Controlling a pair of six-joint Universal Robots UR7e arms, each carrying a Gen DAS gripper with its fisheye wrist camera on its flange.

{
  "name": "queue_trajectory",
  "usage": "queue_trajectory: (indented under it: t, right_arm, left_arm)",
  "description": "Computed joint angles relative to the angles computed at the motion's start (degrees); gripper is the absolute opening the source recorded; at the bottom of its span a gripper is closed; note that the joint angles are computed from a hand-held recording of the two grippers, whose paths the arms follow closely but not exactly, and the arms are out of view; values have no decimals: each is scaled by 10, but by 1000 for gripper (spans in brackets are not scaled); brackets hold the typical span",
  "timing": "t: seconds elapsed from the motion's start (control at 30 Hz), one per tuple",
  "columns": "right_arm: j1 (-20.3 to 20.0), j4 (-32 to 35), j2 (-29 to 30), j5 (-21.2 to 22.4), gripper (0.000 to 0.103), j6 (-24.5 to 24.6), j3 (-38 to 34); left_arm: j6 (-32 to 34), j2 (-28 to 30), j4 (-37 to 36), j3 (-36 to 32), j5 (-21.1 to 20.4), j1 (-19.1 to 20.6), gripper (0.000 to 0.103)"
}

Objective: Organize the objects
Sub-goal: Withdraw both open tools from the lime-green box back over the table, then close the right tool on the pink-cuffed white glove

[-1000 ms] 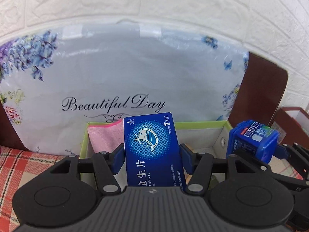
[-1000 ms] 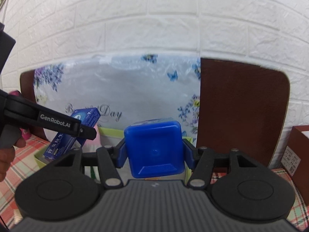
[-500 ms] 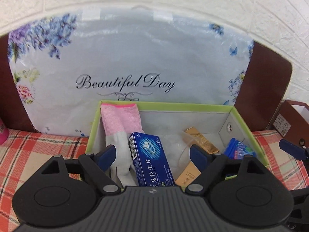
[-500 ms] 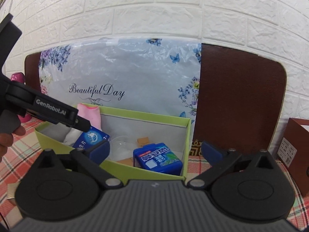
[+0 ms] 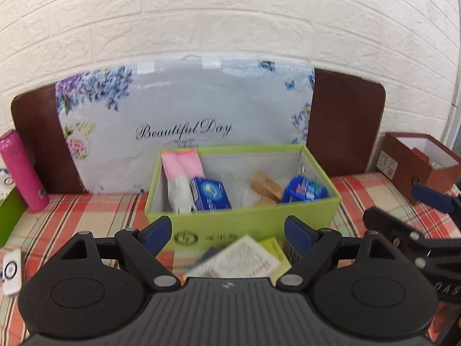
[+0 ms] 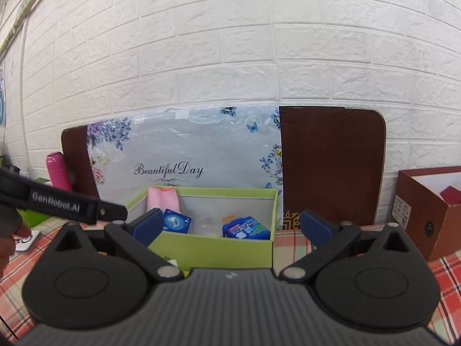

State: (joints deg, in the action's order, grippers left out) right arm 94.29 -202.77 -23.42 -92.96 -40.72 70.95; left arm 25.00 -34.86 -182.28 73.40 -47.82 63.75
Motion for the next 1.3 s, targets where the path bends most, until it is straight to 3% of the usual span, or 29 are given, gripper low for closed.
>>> queue_trajectory:
  t: [0.3,0.87,1.03,1.3]
  right_arm:
    - [-12,-40,-40,3,103,36,98]
    - [-28,-51,-45,-36,103,31,161]
    - [-34,-43,-42,-54,103,31,172]
    - [-41,-53,-38,-82,103,7,190]
  left_arm:
    - [-74,-44,2,101,28,-2,88]
    - [-162,-69,62,159,50,14,88]
    - [-170,-69,74,169,38,19,88]
    - [-135,-45,33,169,-12,27,87]
